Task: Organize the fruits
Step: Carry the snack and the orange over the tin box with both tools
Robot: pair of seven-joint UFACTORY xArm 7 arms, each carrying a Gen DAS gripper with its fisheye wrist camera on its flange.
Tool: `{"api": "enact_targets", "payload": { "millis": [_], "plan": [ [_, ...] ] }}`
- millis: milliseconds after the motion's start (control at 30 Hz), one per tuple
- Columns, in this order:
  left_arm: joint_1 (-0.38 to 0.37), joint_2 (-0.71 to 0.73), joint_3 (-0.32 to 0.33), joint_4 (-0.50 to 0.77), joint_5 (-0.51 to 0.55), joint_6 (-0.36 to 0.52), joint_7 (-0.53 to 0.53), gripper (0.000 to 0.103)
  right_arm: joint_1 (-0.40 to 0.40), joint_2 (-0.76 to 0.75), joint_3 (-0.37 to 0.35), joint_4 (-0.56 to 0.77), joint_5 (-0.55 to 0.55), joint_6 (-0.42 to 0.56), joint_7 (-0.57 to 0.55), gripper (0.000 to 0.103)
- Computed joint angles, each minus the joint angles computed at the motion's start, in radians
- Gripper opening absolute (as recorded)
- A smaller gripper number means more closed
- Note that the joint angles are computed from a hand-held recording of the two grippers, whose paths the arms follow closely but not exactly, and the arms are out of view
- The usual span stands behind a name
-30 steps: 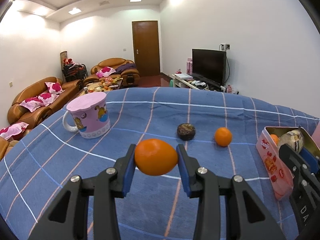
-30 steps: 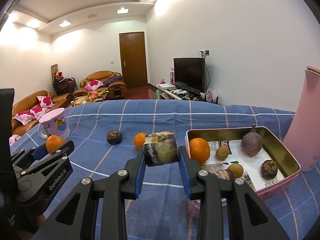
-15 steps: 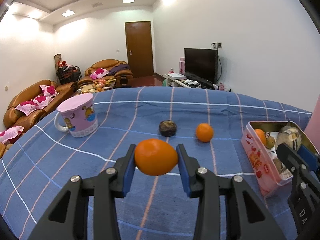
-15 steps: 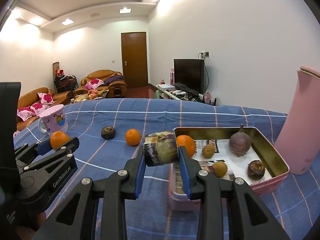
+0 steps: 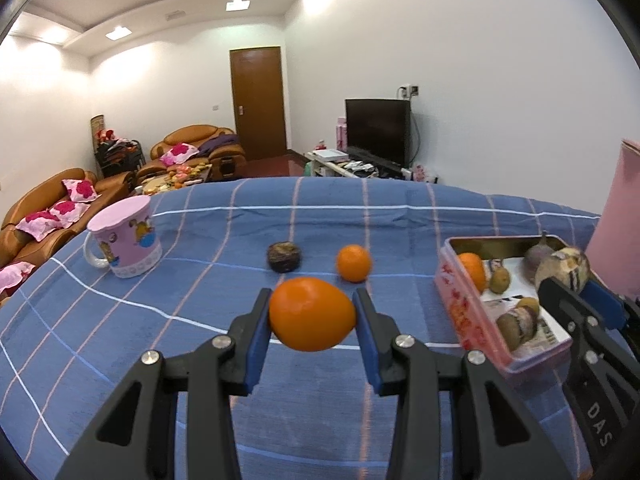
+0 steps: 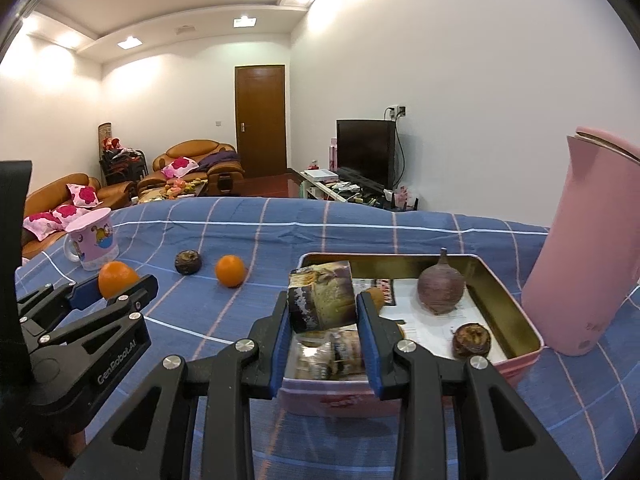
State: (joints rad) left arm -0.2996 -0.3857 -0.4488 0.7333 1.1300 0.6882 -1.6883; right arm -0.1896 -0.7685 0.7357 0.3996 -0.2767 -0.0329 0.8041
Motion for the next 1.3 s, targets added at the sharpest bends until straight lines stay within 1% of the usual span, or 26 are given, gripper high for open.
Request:
{"api": "enact_targets", "payload": {
  "millis": [233,367,533,800,1067,1300],
  "plan": [
    [0.0,0.029,-0.007,0.024,0.061,-0.069,-0.044,0.042,0.005,-0.047,-0.053,-0.046,-0.011,-0.004,-0.041,0.034],
    [-0.021,0.072,-0.018,0.063,0.095,-0.044,-0.05,0.042,-0.035,-0.079,-0.061,-0.062,-0.012,0.002,-0.055,0.034],
    [-0.074,0.134,-0.008,0.117,0.125,-0.005,-0.057,0.042,-0.021,-0.072,-0.128,-0.084,-0.004,0.004,-0.088,0.034],
    [-0.161,0.213,0.023,0.19,0.181,0.05,-0.068,0.042,-0.035,-0.086,-0.161,-0.107,0.004,-0.006,-0.136,0.034],
    [-0.23,0.284,0.066,0.258,0.198,0.042,-0.056,0.042,-0.059,-0.087,-0.193,-0.122,0.021,-0.012,-0.175,0.034],
    [-0.273,0.346,0.097,0.32,0.204,0.03,-0.029,0.042,-0.071,-0.09,-0.211,-0.13,0.037,-0.013,-0.2,0.034]
  ]
}}
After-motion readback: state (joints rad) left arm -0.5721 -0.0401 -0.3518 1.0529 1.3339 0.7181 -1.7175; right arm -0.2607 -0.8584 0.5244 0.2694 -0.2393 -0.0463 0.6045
